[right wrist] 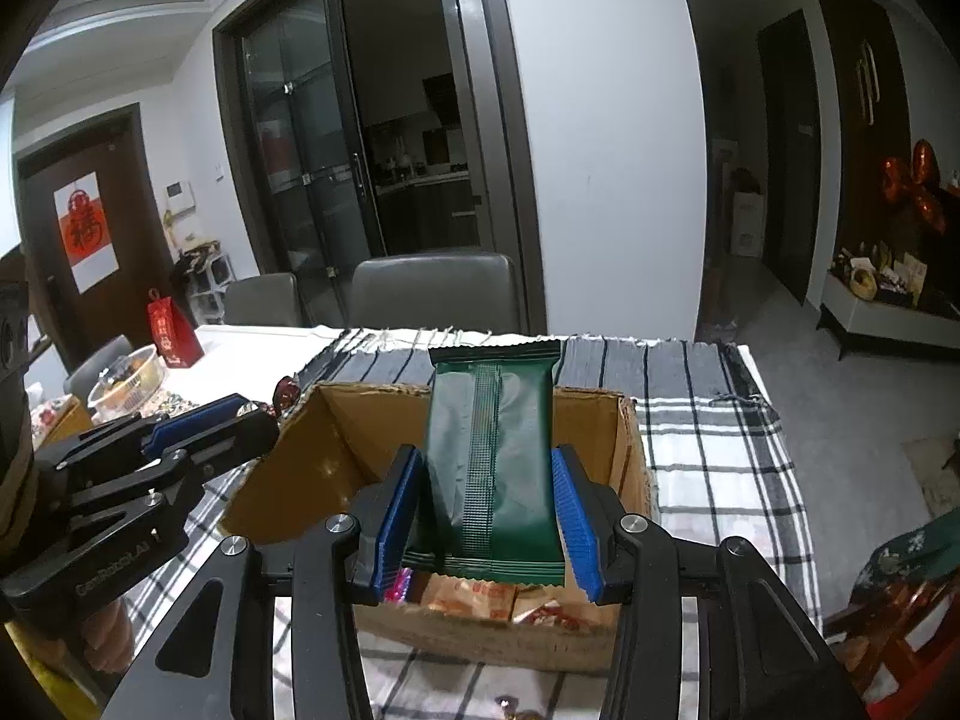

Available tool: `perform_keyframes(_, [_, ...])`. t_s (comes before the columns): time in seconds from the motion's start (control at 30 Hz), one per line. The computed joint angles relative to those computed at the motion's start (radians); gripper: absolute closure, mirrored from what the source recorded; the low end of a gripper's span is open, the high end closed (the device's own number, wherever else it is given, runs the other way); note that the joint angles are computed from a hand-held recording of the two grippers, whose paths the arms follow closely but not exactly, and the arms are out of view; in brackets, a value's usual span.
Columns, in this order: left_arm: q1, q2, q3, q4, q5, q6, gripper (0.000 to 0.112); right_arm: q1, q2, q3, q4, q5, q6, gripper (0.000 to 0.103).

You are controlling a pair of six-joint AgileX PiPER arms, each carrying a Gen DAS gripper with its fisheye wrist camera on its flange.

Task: Organize snacks
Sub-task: 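Open both tools to drop the candy and green bar into the box, then return both open tools to the snacks on the table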

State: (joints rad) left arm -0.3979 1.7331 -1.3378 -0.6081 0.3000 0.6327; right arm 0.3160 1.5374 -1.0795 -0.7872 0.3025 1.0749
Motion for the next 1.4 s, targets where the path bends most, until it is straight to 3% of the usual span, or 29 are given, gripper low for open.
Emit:
perform_keyframes(0.03, [-0.004,0.012,-0.017,0.055,0.003,-0.060,0.078,0.000,0.008,-0.009,0.001,0.004,0.000,0.056])
perform_keyframes(0.07, [-0.003,0.020,-0.026,0.075,0.004,-0.086,0.064,0.000,0.017,-0.016,0.012,0.008,-0.008,0.052])
perform_keyframes(0.1, [-0.001,0.022,-0.024,0.068,-0.002,-0.085,0.061,-0.003,0.019,-0.013,0.010,0.005,-0.003,0.050])
perform_keyframes(0.37, [-0.005,-0.031,0.060,0.086,-0.032,-0.098,0.060,0.039,-0.038,0.059,-0.194,0.041,0.179,0.049])
perform_keyframes(0.67, [-0.025,-0.178,0.230,0.079,-0.087,-0.073,0.059,0.098,-0.158,0.170,-0.275,0.088,0.290,0.049])
perform_keyframes(1.13, [-0.066,-0.318,0.442,0.329,-0.113,-0.351,0.057,0.212,-0.253,0.287,-0.253,0.187,0.315,0.050])
perform_keyframes(1.4, [-0.095,-0.322,0.511,0.420,-0.116,-0.463,0.057,0.221,-0.259,0.371,-0.261,0.174,0.352,0.050])
